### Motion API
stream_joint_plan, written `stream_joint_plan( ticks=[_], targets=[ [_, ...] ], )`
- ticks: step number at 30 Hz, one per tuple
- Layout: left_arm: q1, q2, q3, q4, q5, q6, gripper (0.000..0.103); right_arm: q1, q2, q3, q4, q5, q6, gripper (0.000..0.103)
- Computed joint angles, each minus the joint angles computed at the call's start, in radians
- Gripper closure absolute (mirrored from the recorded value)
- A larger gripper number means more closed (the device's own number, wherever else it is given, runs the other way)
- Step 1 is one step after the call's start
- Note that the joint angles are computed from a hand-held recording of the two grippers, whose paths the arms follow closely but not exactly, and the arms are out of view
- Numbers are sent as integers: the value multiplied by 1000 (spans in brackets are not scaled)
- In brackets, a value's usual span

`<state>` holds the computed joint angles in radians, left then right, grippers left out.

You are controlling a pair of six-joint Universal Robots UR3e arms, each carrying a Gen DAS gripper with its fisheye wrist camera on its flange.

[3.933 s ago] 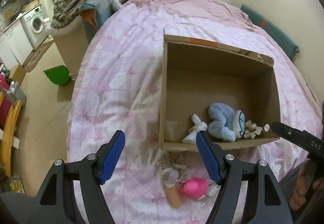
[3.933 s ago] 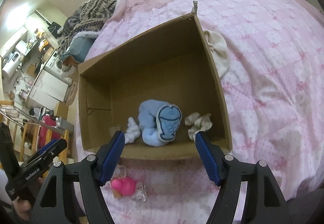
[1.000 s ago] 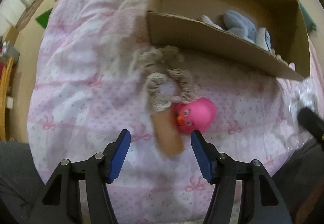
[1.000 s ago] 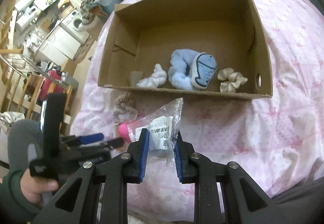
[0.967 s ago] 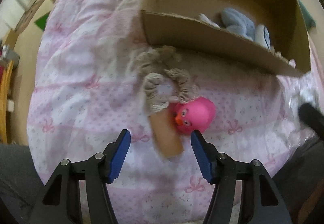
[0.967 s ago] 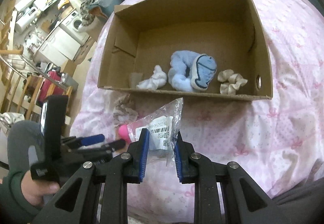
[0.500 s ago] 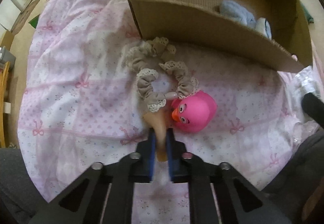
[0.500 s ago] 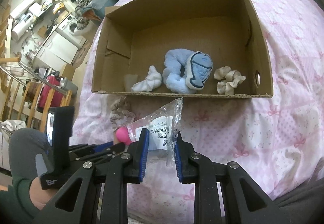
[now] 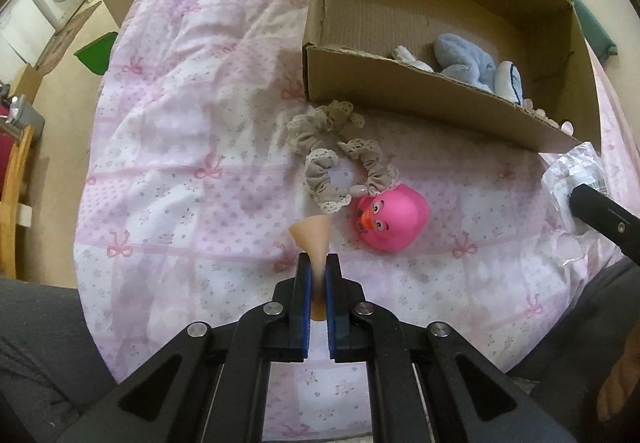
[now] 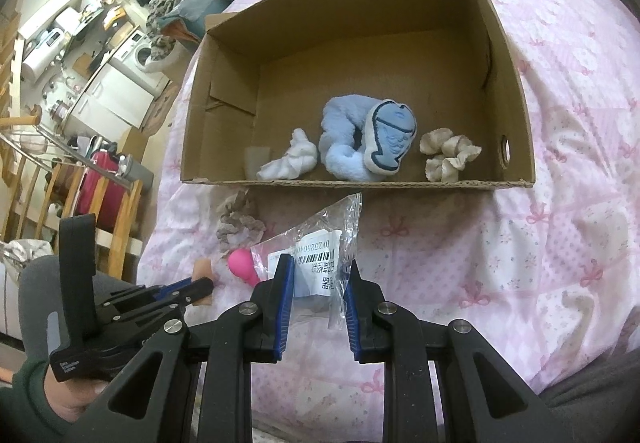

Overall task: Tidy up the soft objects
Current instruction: 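Grasp the clear plastic bag with the right tool while the left tool grasps the peach cone sponge, then carry the plastic bag and peach sponge down into the box with both tools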

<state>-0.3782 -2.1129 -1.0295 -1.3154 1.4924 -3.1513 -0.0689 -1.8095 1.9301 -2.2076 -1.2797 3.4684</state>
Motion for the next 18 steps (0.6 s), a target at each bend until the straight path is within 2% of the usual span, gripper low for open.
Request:
stream_joint_plan(
  ticks=[10, 15, 18],
  targets=[
    [-25, 18, 0, 7, 72, -36, 97, 23, 0, -2, -7, -39, 8, 78],
    [-25, 59, -30, 78, 101, -57, 97, 19, -24, 9, -25, -34, 6, 78],
    [-46, 64, -31, 127, 175, -68, 97, 22, -24, 9, -29, -38, 4, 78]
  ],
)
